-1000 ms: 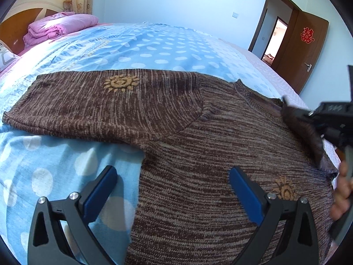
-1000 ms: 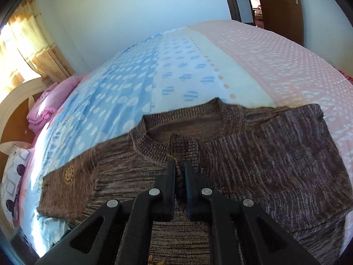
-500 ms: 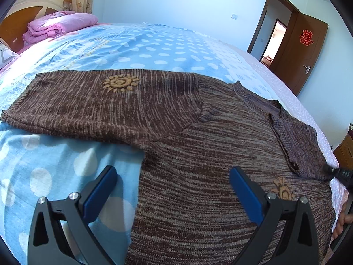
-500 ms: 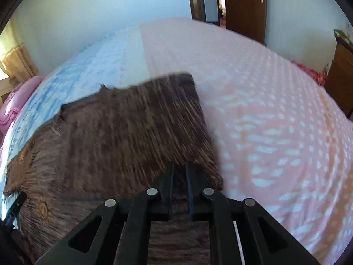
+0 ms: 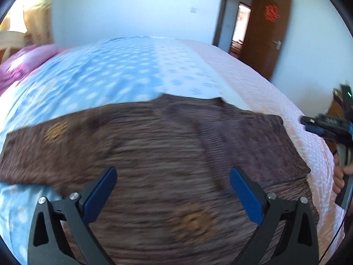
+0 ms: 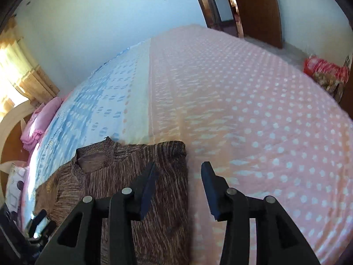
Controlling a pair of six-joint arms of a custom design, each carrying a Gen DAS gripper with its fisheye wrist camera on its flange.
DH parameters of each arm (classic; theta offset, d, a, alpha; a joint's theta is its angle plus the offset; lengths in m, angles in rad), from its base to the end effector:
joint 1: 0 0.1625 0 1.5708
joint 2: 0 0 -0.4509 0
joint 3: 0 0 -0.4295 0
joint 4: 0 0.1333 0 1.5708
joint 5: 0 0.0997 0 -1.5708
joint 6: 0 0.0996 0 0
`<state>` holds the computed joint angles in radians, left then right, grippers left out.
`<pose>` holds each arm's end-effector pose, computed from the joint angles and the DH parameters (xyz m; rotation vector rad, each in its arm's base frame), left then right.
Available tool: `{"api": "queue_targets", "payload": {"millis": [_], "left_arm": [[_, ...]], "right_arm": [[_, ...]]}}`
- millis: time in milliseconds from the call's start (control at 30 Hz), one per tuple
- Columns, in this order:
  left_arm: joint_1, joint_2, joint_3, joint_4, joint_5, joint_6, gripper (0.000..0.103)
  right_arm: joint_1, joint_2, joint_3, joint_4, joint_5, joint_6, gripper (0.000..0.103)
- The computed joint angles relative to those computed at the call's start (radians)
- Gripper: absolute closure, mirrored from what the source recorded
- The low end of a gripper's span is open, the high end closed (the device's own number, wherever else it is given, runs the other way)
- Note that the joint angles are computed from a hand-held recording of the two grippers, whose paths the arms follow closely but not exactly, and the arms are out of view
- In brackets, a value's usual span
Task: Fold small clothes
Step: 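Fold the held sleeve across the sweater body with the right tool, then release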
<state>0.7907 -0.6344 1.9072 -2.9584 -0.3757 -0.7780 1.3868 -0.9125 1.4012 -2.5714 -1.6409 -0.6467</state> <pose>-0.2561 -0.5801 -0.0057 -0.0807 2.1213 -1.1010 -0.0205 -0.8004 0.2798 0.6179 -2.7354 0.6318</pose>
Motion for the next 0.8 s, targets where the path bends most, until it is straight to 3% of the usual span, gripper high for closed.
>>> {"api": "queue_targets", "payload": {"millis": [100,167,267,300,333,400,500,667,767,800], "left_arm": [[0.032,0.081,-0.141,0.060,-0.035,0.032,0.000],[0.058,0.125,-0.218,0.048,-0.115,0.045,0.000],[0.080,0.189,-0.304,0.046,-0.163,0.051,0.000],[0.077,0.208,-0.330,0.103,-0.128,0.020,0.000],[0.074,0.226,-0.362,0.203,-0.078,-0.018,0.000],[0.069,0.239,-0.401,0.349,-0.048,-0.072,0.000],[0.066,0.255,-0.428,0.400,-0.035,-0.077,0.000],[0.066,0.254,-0.423,0.390,-0.037,-0.076,0.000],[0.070,0.248,-0.413,0.373,-0.038,-0.063,0.000],[0.072,0.251,-0.420,0.373,-0.038,-0.058,0.000]], "right_arm": [[-0.033,0.056,-0.117,0.193,0.083,0.139,0.059],[-0.055,0.097,-0.191,0.287,0.149,0.246,0.059],[-0.067,0.140,-0.265,0.356,0.213,0.307,0.059],[-0.066,0.150,-0.288,0.391,0.221,0.299,0.061],[-0.060,0.160,-0.303,0.412,0.216,0.283,0.076],[-0.035,0.170,-0.318,0.430,0.141,0.224,0.093],[-0.002,0.170,-0.302,0.387,0.057,0.163,0.094],[0.041,0.183,-0.301,0.257,0.058,0.067,0.100],[0.067,0.169,-0.258,0.046,0.002,-0.018,0.100],[0.070,0.166,-0.255,0.023,-0.009,-0.036,0.100]]}}
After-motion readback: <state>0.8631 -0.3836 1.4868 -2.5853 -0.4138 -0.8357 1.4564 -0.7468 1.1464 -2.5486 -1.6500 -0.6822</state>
